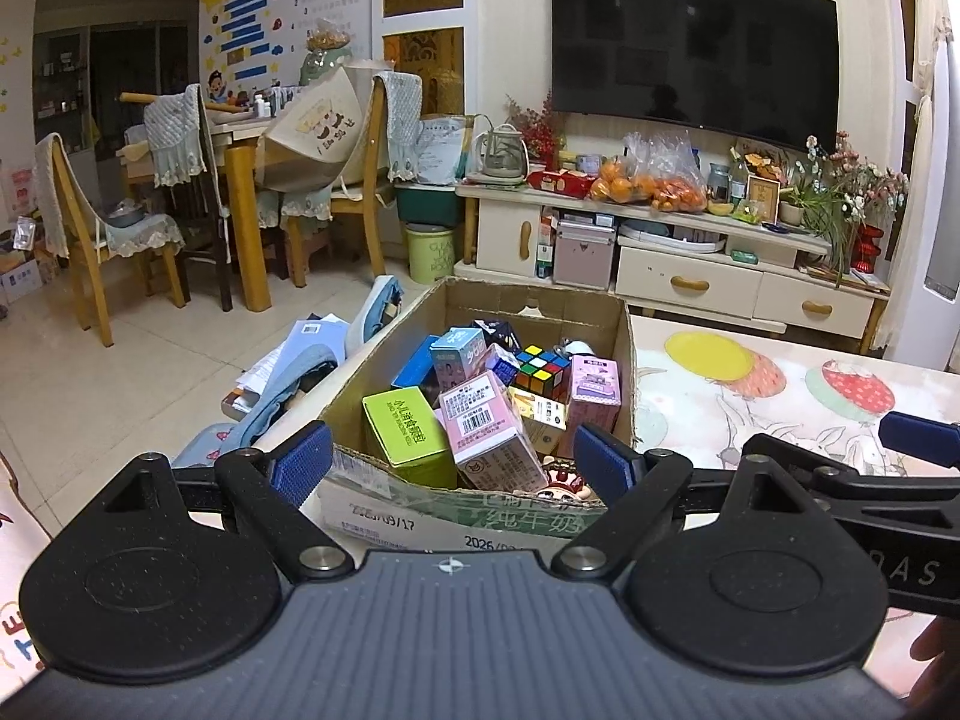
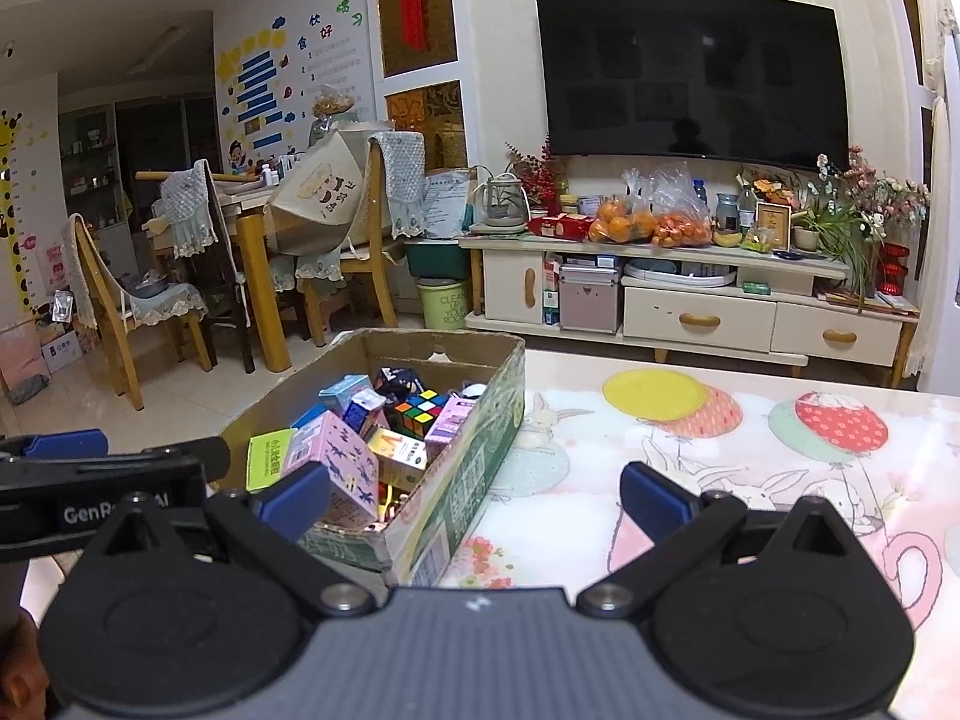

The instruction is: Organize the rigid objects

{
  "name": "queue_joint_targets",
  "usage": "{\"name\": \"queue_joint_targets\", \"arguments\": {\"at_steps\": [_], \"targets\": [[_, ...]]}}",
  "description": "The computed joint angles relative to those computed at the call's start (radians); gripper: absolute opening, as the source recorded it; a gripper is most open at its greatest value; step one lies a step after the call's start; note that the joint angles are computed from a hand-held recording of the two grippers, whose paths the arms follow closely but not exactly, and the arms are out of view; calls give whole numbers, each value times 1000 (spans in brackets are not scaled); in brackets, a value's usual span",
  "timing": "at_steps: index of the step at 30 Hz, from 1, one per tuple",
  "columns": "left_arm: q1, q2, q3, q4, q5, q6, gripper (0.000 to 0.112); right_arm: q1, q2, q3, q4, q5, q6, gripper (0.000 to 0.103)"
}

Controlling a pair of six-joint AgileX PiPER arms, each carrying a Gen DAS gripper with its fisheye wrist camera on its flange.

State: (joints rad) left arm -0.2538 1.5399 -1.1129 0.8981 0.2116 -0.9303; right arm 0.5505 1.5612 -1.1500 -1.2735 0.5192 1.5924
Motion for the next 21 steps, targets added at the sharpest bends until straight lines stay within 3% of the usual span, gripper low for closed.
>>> {"name": "queue_joint_targets", "arguments": {"at_steps": [21], "targets": [[-46,-7,15,168,67,-167,103,-10,30,8,-41,-20,50,102]]}}
